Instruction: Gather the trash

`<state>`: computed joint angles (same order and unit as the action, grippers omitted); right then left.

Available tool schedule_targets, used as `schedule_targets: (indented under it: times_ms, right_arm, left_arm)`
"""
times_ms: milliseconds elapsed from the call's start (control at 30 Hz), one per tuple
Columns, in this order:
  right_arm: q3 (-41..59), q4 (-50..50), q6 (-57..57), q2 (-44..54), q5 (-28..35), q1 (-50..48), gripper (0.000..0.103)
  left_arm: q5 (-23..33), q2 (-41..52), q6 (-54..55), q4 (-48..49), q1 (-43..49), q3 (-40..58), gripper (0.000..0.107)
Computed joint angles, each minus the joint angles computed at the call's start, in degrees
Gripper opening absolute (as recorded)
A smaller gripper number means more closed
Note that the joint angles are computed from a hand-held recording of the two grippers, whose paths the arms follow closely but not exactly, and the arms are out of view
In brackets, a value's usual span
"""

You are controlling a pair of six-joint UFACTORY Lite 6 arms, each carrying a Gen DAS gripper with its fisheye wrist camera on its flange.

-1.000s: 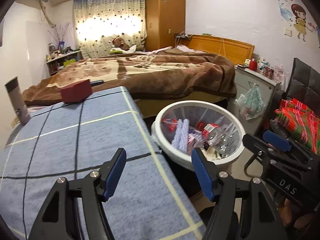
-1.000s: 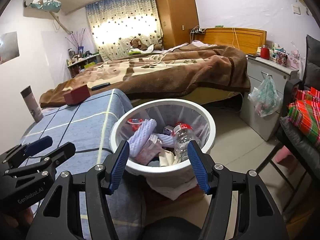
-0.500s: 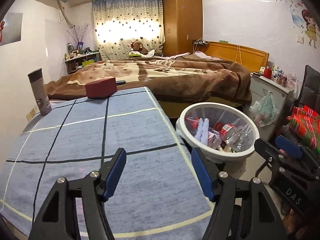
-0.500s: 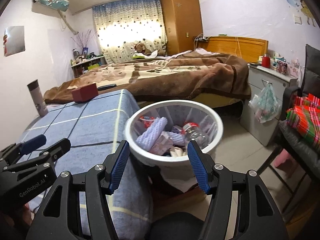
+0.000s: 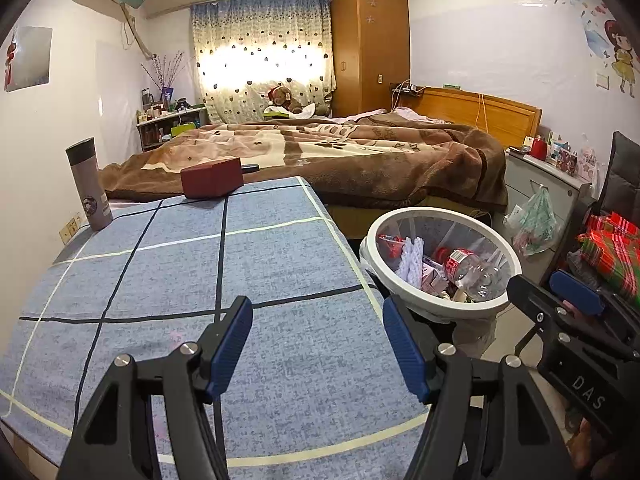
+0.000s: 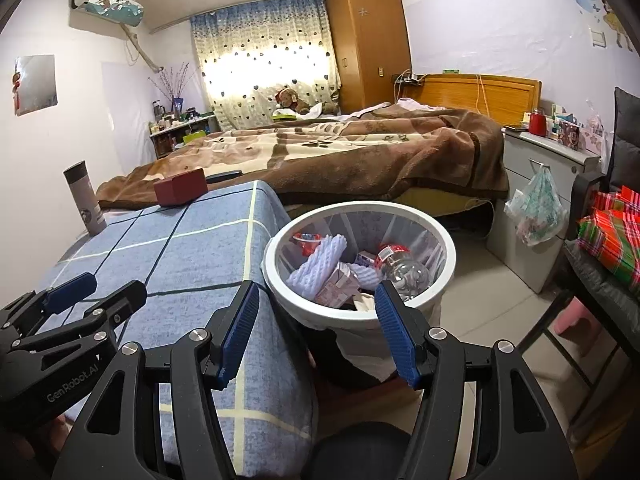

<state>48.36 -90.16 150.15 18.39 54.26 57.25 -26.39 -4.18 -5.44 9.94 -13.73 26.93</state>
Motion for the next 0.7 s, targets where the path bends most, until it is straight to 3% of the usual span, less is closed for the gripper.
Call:
schedule_targets:
  times_ms: [700]
  right_arm:
    - [0.11,0.48,-0.83,-0.43,0.35,0.61,0.062]
  left_arm:
    - [1.62,-2.11,-3.51,3.95,1.94,-0.43,0.070]
